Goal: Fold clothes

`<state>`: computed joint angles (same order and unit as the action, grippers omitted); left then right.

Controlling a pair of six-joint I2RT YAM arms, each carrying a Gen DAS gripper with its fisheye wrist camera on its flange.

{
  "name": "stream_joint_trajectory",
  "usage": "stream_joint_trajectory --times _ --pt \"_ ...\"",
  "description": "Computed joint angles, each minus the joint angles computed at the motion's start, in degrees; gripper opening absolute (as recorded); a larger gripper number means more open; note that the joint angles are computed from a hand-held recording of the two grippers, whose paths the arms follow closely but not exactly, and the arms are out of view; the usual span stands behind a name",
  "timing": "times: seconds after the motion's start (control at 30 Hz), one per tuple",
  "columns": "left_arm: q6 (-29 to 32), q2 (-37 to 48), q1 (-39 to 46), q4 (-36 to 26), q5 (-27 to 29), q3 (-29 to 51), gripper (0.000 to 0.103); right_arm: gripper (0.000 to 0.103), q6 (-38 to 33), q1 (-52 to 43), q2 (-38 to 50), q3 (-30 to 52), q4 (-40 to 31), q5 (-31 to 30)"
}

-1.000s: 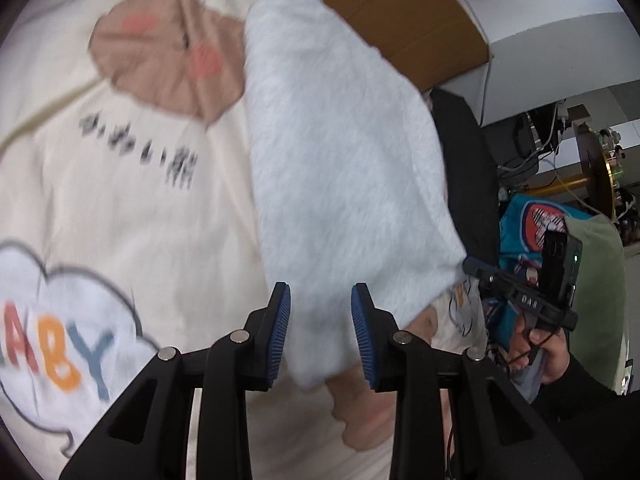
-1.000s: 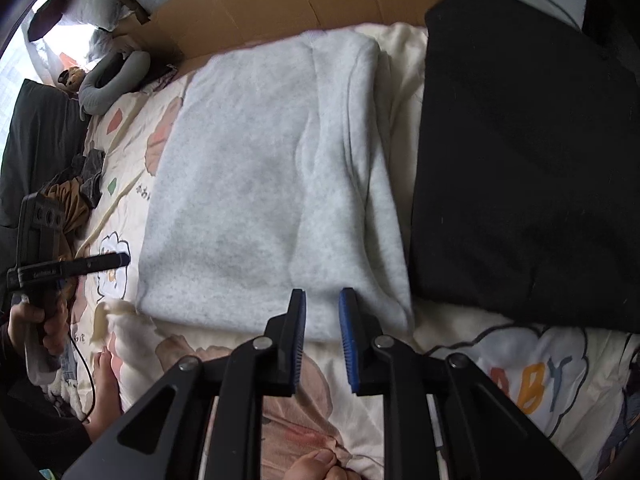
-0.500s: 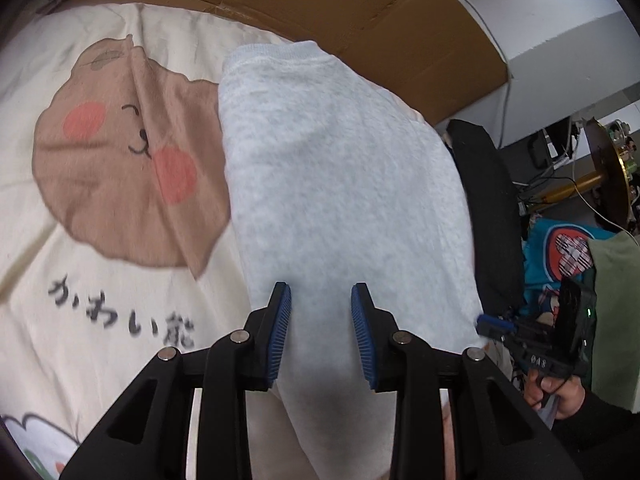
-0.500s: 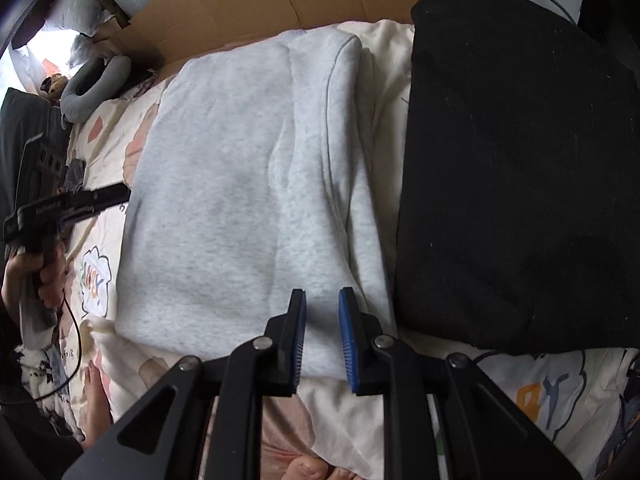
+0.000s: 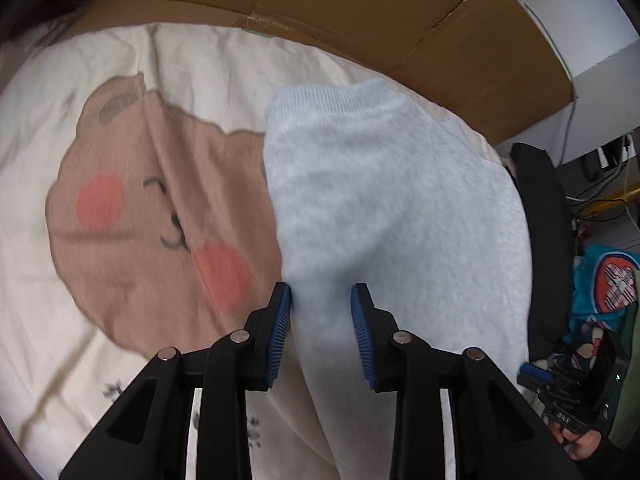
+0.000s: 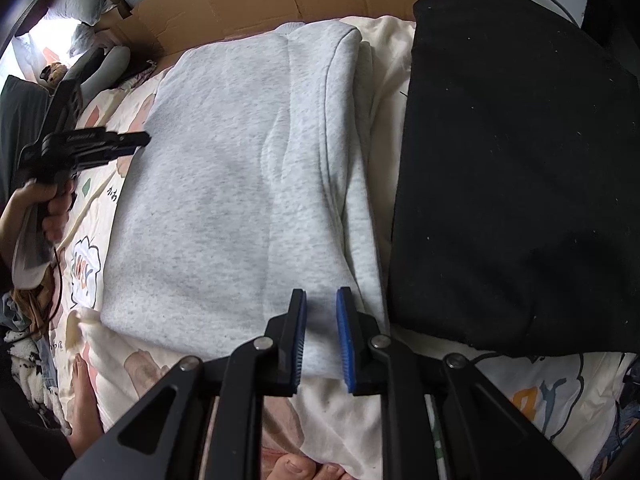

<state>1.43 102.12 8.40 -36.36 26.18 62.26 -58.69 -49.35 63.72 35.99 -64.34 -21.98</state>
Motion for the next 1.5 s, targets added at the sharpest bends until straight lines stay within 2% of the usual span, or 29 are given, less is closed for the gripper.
stream_joint_trajectory --times 0.1,0.3,0.47,0.63,0.83,0.93,1.2,1.33,1.5 --pt "0.0 2.2 -0.8 -0.9 -1.8 2.9 0.032 0.013 0.1 -0.1 -0.1 -0.2 0.0 -0.3" --pt "-0.6 1.4 -1.9 -2.7 -3.9 6.9 0.032 0.013 -0.6 -0.7 0.5 -0.1 -0.1 -0.6" --pt "-0.5 5.4 -2.6 -7.0 -4.5 13.1 0.032 0.013 -0.3 -0.8 0.8 -0.1 0.1 -0.9" --pt "-0.2 8.8 -4.2 -7.7 -7.2 15.7 0.032 0.013 -0.4 -1.0 1.5 0.1 0.0 -1.2" --pt "0.2 11.7 -2.7 -9.9 -5.9 18.7 0.034 0.013 -1.6 -2.0 1.6 -0.3 -0.3 -1.5" --pt "0.9 10.8 -2.6 -11.7 -7.4 20.5 0.034 0.013 -2.5 -2.7 2.1 0.0 -0.8 -1.5" --pt "-0.3 15.6 -2.8 -16.3 -8.4 31.0 0.034 0.013 -3.7 -4.5 4.1 0.8 -1.3 -2.3" --pt "-2.6 19.4 -3.4 -15.4 -11.4 33.3 0.034 0.013 -5.5 -6.3 5.2 1.8 -2.4 -2.2" --pt "-4.5 22.2 -3.3 -15.0 -11.9 34.7 0.034 0.013 -8.4 -9.1 5.9 2.8 -3.0 -1.4"
